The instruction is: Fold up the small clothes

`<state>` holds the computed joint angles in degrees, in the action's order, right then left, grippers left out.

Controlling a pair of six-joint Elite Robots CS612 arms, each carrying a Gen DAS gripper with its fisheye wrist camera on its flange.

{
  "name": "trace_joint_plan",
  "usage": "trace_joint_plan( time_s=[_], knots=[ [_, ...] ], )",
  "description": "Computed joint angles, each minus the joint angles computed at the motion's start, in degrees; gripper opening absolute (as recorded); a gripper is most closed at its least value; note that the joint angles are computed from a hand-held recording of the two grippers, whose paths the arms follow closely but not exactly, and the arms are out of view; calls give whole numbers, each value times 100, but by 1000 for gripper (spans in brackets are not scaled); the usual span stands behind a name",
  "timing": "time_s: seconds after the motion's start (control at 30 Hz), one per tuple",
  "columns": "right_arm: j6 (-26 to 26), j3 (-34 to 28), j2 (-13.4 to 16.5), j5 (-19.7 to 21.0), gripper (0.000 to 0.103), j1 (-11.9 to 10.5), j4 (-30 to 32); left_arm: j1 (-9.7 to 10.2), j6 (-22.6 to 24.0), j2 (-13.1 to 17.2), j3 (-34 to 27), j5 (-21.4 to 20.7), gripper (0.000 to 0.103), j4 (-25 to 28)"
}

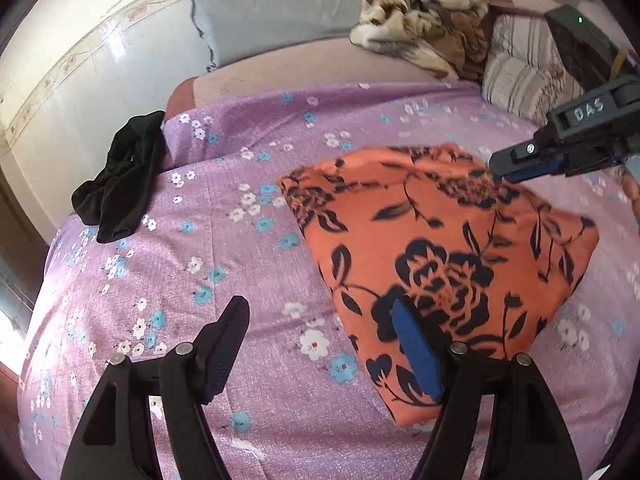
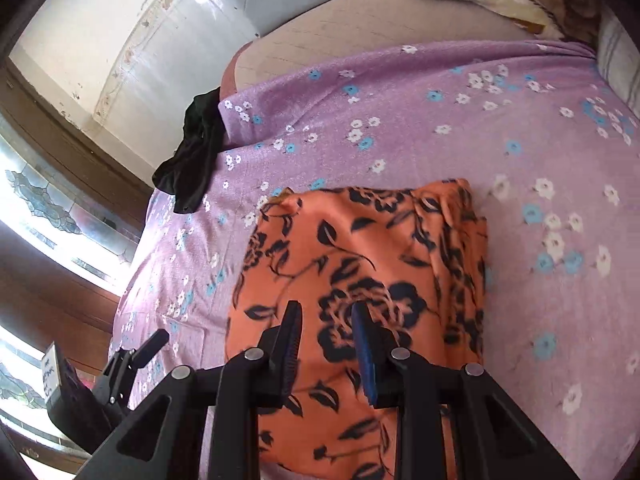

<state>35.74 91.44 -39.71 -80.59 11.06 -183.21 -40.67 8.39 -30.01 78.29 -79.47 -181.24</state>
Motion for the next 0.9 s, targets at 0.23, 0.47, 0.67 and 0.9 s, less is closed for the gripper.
trace_joint_plan(
  time_s=[0.23, 0.47, 0.67, 0.9],
  knots=[
    [476, 323, 133, 132, 29, -66, -203, -150, 349, 114, 59, 601, 75, -436],
    [437, 487, 3, -123, 29, -18, -587, -60, -42, 73, 17, 257, 75, -165],
    [383, 482, -5, -319, 29, -13, -443, -43, -37, 96, -18, 209, 76, -161],
    [116, 329, 103, -194, 29, -72, 162, -2, -126, 113, -76, 95, 80, -80]
  ],
)
